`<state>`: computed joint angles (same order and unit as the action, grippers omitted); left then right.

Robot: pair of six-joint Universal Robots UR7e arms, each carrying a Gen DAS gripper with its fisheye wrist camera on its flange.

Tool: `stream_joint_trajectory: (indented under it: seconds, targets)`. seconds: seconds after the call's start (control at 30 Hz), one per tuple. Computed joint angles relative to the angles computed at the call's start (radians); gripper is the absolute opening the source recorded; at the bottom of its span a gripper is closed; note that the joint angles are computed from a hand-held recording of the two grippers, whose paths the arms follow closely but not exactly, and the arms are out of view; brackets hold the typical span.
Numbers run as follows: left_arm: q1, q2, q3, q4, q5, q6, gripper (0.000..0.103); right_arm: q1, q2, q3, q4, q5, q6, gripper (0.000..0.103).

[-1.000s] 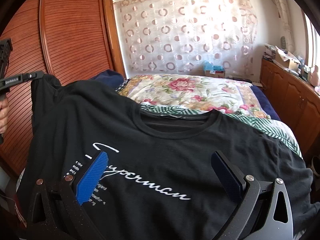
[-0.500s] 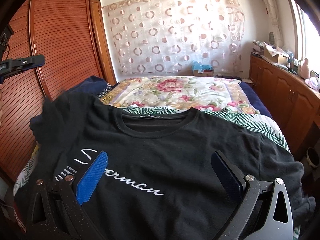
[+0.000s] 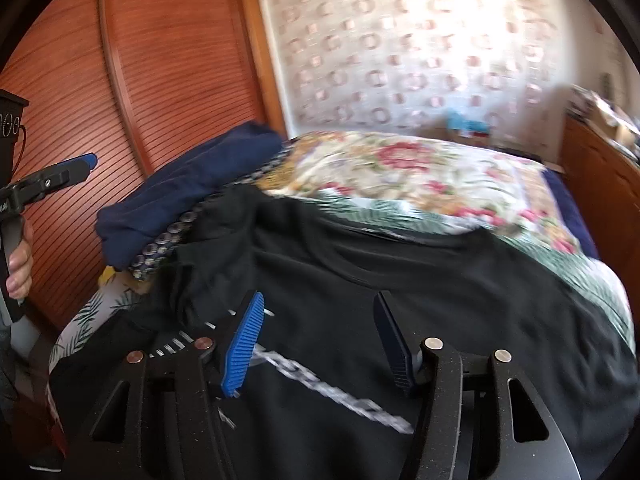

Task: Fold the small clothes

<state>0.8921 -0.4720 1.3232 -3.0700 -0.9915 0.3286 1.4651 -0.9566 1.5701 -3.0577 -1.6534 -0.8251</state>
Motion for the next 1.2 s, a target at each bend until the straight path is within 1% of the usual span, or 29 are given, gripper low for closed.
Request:
stream_joint_trajectory:
  seconds: [0.17, 0.3, 0.4, 0.47, 0.5, 0.53, 0.6, 0.67, 0.7, 0.73, 0.8, 0.87, 0.97, 1.03, 1.1, 1.17, 1.2]
  targets:
    - [0.011, -0.021, 0.055, -0.037, 0.030, -0.016, 0.080, 0.053, 0.121, -0.136, 0.136, -0.009, -0.015, 0.059]
    - [0.020, -0.033, 0.076, -0.044, 0.038, -0.029, 0.080, 0.080, 0.207, -0.244, 0.251, -0.021, 0.012, 0.059]
    - [0.026, -0.040, 0.089, -0.050, 0.034, -0.036, 0.080, 0.093, 0.262, -0.308, 0.279, -0.070, 0.036, 0.058]
    - [0.026, -0.040, 0.092, -0.053, 0.034, -0.035, 0.080, 0.104, 0.301, -0.351, 0.277, -0.111, 0.044, 0.044]
    - [0.028, -0.041, 0.096, -0.056, 0.033, -0.033, 0.080, 0.103, 0.311, -0.372, 0.288, -0.113, 0.049, 0.027]
    - [0.027, -0.039, 0.097, -0.058, 0.031, -0.032, 0.080, 0.107, 0.322, -0.387, 0.293, -0.112, 0.057, 0.016]
    - [0.029, -0.039, 0.100, -0.061, 0.024, -0.031, 0.080, 0.106, 0.331, -0.407, 0.303, -0.091, 0.063, 0.010]
    - [0.030, -0.034, 0.096, -0.057, 0.016, -0.033, 0.080, 0.098, 0.297, -0.374, 0.296, -0.066, 0.078, 0.010]
    - [0.030, -0.032, 0.095, -0.056, 0.012, -0.034, 0.080, 0.091, 0.269, -0.339, 0.285, -0.050, 0.076, 0.010]
    - [0.030, -0.030, 0.097, -0.056, 0.011, -0.035, 0.080, 0.085, 0.261, -0.331, 0.274, -0.038, 0.071, 0.009]
    - [0.029, -0.023, 0.094, -0.051, -0.001, -0.038, 0.080, 0.079, 0.238, -0.300, 0.236, -0.038, 0.065, 0.009]
    - [0.027, -0.017, 0.093, -0.046, -0.005, -0.042, 0.080, 0.073, 0.219, -0.283, 0.226, -0.035, 0.083, 0.009]
    - [0.023, -0.009, 0.091, -0.036, -0.017, -0.047, 0.080, 0.072, 0.197, -0.250, 0.178, -0.059, 0.093, 0.009]
    - [0.020, -0.005, 0.092, -0.029, -0.021, -0.050, 0.080, 0.066, 0.191, -0.251, 0.176, -0.066, 0.109, 0.009]
    - [0.017, -0.001, 0.094, -0.022, -0.026, -0.052, 0.080, 0.086, 0.169, -0.228, 0.135, -0.125, 0.111, 0.009]
    - [0.015, 0.002, 0.096, -0.017, -0.027, -0.053, 0.080, 0.088, 0.174, -0.229, 0.102, -0.155, 0.110, 0.017]
    - [0.015, 0.003, 0.095, -0.012, -0.026, -0.056, 0.080, 0.092, 0.186, -0.241, 0.099, -0.176, 0.127, 0.025]
